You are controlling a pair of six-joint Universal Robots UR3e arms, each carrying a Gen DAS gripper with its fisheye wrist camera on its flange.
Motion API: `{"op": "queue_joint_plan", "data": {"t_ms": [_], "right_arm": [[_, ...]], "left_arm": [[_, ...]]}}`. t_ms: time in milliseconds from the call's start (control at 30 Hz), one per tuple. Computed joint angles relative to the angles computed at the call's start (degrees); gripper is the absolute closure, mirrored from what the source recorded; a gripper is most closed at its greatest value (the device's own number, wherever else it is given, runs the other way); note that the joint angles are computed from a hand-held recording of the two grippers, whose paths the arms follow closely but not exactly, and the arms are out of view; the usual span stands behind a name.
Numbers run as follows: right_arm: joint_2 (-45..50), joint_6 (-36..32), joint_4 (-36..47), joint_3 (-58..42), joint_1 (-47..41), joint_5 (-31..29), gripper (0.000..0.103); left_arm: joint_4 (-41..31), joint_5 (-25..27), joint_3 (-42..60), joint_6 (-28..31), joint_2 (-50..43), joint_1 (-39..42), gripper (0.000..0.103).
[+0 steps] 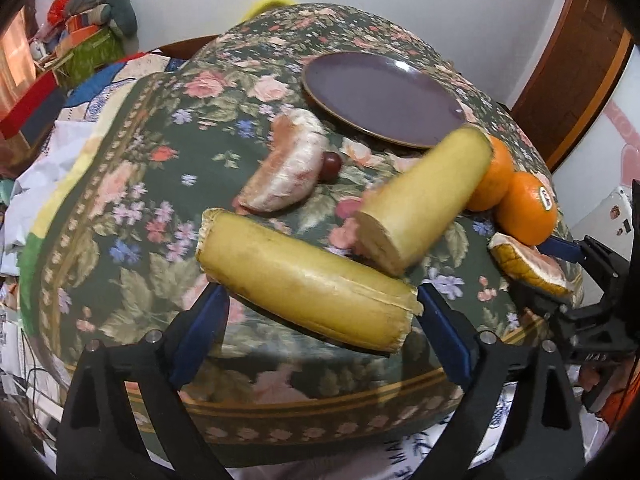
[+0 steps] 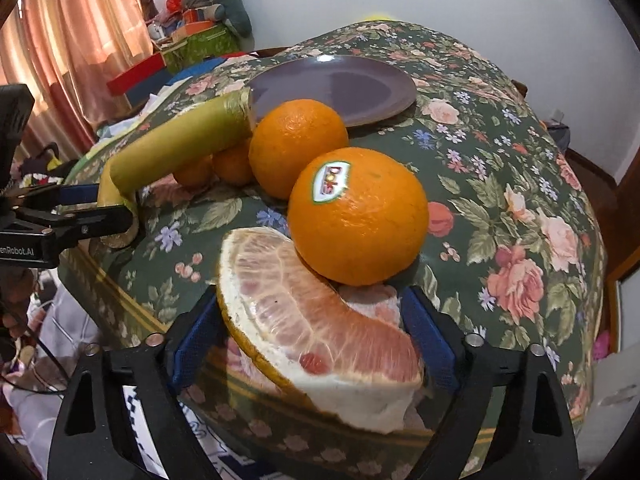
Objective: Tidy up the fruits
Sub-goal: 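Move left tool toward yellow cylinder while right tool approaches Dole-labelled orange, then close left tool on yellow cylinder while right tool grasps Dole-labelled orange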
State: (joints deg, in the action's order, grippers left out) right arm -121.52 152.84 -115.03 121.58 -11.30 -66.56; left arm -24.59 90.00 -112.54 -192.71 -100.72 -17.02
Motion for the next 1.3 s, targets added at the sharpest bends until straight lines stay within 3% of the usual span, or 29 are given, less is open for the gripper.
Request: {"op": "queue_joint_plan", "data": {"t_ms": [233, 500, 667, 767, 1100, 1200, 1300], "right_arm": [[2.92, 3.32, -3.23, -0.63, 1.29, 0.03, 0.026], [1.79, 1.86, -0.83, -0.78, -0.68, 2.33, 0.046], [0.51, 0.15, 1.55, -0.84, -2.43, 4.02, 0.053], [0.0, -0.6, 2.58, -0.97, -3.39, 4.79, 0.054], [-2.83, -3.64, 8.91, -1.75, -7.53, 8.61, 0.057], [-4.11, -4.34, 10.28, -2.33, -8.45, 9.62, 0.066], [-4.76, -5.35, 12.49, -3.78, -9.41, 10.94, 0.073]], "left_arm": [[1.1, 1.51, -4.38, 0.41, 4.01, 4.61, 0.008], [1.27, -0.93, -3.3, 0.01, 5.1, 6.1, 0.007], [-1.01, 0.74, 1.28, -2.16, 1.63, 5.14, 0.005], [-2.0, 3.28, 3.01, -4.29, -0.67, 4.86, 0.005], [2.14, -0.4, 2.8, -7.42, -4.75, 7.13, 0.003], [2.65, 0.59, 4.21, -6.14, -6.15, 5.78, 0.011], [2.33, -0.18, 5.21, -4.31, -6.55, 4.9, 0.026]]}}
